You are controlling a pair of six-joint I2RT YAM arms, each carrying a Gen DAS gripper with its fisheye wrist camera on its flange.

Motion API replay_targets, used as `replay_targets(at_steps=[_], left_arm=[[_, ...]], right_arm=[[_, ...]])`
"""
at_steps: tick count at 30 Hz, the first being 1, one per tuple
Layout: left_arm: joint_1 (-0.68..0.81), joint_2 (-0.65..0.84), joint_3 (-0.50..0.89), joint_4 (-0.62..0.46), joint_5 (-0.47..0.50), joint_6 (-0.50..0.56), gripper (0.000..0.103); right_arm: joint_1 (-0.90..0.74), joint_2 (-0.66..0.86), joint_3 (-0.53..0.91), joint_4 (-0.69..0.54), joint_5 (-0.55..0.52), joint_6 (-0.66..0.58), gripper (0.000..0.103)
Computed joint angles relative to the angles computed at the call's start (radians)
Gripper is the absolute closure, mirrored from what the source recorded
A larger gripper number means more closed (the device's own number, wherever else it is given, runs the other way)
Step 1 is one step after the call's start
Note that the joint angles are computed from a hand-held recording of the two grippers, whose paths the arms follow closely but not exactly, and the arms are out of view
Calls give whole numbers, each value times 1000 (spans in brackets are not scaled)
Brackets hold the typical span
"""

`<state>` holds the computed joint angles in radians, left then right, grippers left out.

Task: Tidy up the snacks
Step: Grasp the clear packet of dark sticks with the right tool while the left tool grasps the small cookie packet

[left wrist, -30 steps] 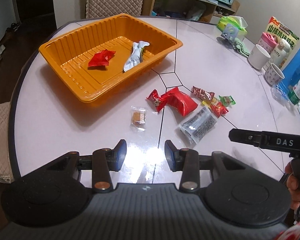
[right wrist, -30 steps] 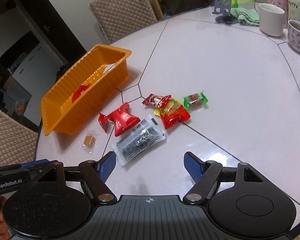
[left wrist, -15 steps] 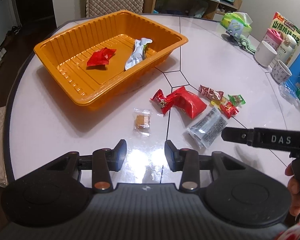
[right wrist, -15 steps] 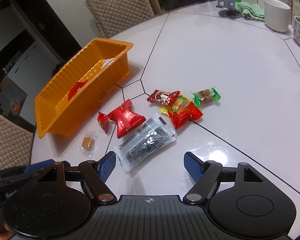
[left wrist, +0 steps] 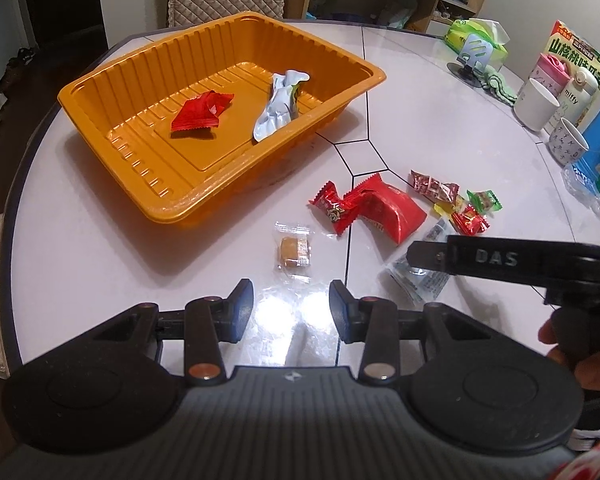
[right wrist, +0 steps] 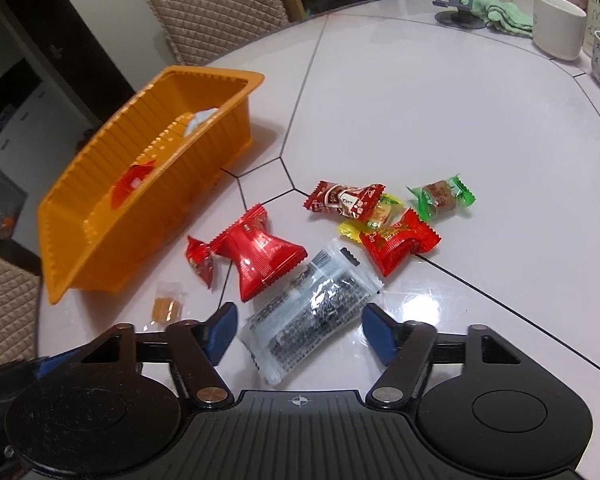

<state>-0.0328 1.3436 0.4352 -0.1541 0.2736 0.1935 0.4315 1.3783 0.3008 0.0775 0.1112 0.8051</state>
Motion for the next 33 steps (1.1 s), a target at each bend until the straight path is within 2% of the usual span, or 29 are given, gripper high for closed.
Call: replay_targets(at_steps=[7, 9, 17, 23, 26, 31, 33], left_arm=[[4, 64, 31, 12, 20, 18, 66], [1, 79, 36, 18, 23, 22, 66], [-12, 136, 59, 40, 32, 32, 65], [-32, 169, 73, 63, 25, 29, 66], [-44, 186, 80, 75, 21, 29, 66], [-73, 219, 90, 108, -3, 19, 68], [-82, 234, 95, 120, -13, 11, 69]], right_arm=[[46, 116, 79, -39, 81, -11, 42], [65, 128, 91, -57, 109, -43, 48], [47, 58, 1, 9, 65, -162, 59], [10, -50, -82, 18, 14, -192, 63], [-30, -158, -138, 18, -30, -189, 63], [-191, -400, -227, -16, -191, -164, 63], [-244, -454, -233, -54, -231, -172, 63]])
